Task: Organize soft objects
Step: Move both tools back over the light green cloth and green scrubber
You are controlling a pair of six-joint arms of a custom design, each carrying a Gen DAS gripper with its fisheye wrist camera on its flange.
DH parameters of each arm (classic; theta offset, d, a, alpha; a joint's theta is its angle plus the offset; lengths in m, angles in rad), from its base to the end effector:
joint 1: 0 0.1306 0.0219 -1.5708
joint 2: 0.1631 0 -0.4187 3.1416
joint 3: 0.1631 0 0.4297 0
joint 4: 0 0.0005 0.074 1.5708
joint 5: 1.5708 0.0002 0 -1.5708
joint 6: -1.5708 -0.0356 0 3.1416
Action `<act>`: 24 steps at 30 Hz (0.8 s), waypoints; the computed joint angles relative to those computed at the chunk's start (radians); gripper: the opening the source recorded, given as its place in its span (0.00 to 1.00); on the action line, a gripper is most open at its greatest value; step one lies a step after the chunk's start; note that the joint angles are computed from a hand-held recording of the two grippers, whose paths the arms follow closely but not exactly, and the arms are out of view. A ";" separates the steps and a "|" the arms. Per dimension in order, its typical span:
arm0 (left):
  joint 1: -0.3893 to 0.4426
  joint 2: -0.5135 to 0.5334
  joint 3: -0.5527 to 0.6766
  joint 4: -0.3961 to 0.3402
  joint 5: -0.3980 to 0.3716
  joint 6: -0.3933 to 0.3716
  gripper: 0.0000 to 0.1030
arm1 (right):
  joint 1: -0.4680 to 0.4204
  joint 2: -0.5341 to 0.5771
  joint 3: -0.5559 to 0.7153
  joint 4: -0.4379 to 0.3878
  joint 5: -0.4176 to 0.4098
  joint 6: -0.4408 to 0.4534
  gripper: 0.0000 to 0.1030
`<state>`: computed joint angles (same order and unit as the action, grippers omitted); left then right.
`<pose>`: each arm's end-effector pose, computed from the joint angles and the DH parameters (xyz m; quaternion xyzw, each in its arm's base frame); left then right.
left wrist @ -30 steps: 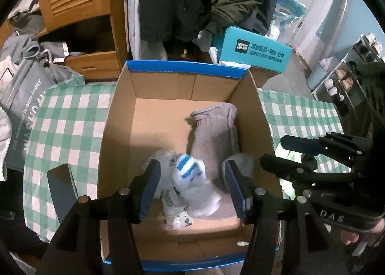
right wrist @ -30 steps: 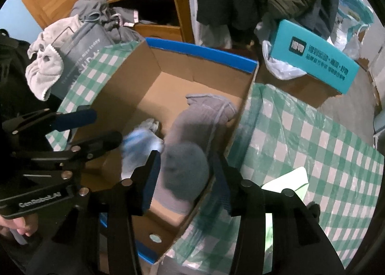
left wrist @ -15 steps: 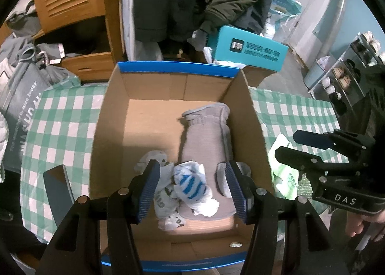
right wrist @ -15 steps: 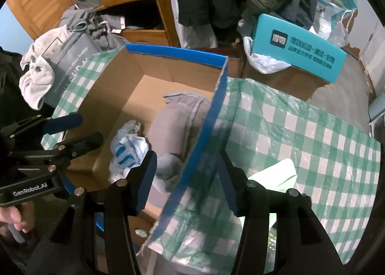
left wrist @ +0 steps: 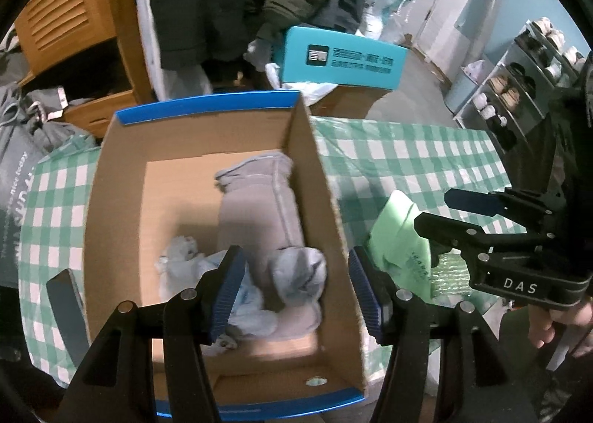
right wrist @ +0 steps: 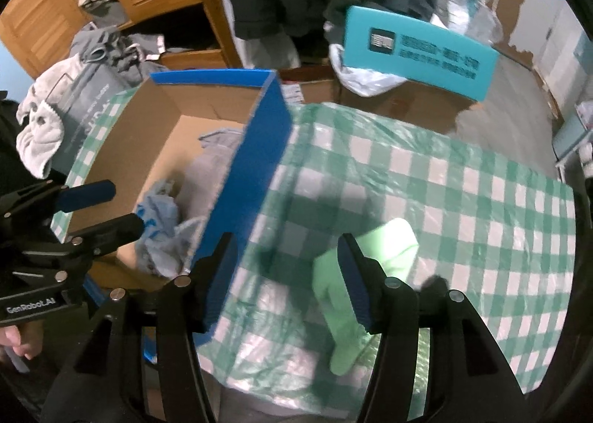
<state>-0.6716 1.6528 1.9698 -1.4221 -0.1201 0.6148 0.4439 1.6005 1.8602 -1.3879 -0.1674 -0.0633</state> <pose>0.4569 -0.3584 0.5729 0.0137 0.9713 -0.0914 0.2193 0.5070 0.2471 0.5532 -0.2019 0.9512 0.1338 0.1913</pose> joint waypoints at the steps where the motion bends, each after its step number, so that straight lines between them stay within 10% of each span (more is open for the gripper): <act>1: -0.003 0.006 0.009 0.001 0.005 -0.001 0.58 | -0.009 -0.005 -0.007 0.000 -0.002 -0.002 0.56; 24: -0.102 0.239 0.293 -0.088 0.067 -0.061 0.58 | -0.199 -0.122 -0.165 0.034 -0.020 -0.011 0.65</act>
